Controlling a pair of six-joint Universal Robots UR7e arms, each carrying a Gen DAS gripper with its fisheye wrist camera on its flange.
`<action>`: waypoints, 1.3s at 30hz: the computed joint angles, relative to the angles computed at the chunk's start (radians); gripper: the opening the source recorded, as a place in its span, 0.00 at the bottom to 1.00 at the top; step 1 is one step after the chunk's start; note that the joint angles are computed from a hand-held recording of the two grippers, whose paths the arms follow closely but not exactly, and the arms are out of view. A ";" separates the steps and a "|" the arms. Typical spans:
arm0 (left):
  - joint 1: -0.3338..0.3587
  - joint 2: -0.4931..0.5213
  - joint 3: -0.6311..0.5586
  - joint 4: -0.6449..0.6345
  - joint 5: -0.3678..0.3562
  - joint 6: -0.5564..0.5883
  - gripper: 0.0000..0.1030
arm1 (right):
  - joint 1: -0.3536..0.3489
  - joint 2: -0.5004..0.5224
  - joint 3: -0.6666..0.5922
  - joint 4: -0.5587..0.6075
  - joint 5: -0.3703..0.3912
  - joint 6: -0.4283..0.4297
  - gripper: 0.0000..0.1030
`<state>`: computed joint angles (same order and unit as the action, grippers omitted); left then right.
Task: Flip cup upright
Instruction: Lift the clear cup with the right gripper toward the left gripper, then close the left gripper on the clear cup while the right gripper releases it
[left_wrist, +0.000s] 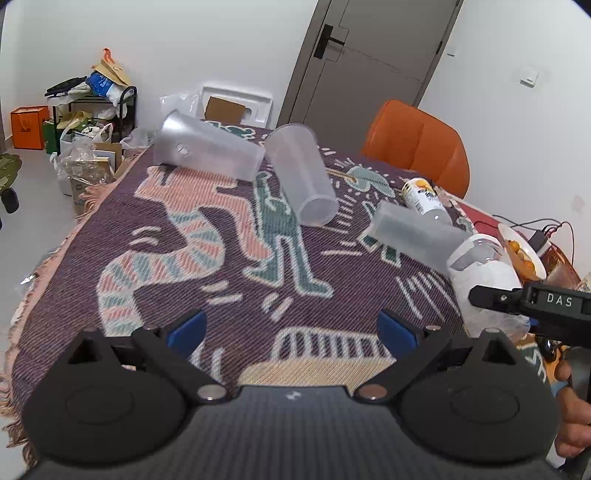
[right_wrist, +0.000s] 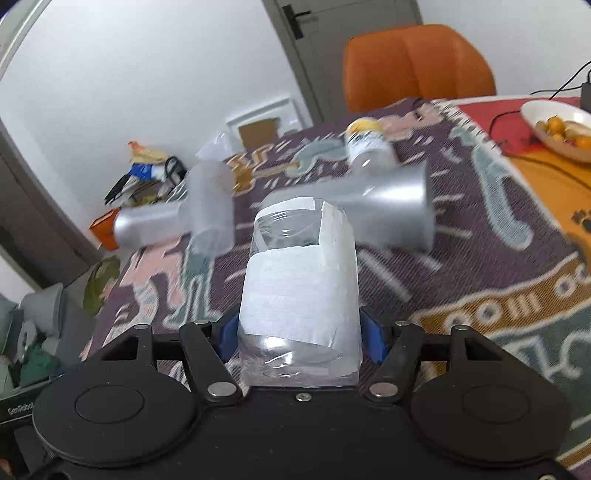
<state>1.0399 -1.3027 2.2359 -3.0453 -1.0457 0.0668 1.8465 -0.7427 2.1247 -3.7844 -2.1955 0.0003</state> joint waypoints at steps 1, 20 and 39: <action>0.003 -0.007 0.006 0.001 0.002 0.003 0.95 | 0.009 0.013 -0.003 0.002 -0.003 0.007 0.60; 0.071 -0.148 0.088 0.039 0.038 0.031 0.95 | 0.069 0.160 -0.065 0.086 0.036 0.084 0.63; 0.020 -0.102 0.048 0.050 -0.026 -0.010 0.95 | 0.057 0.078 0.069 -0.111 0.076 0.011 0.97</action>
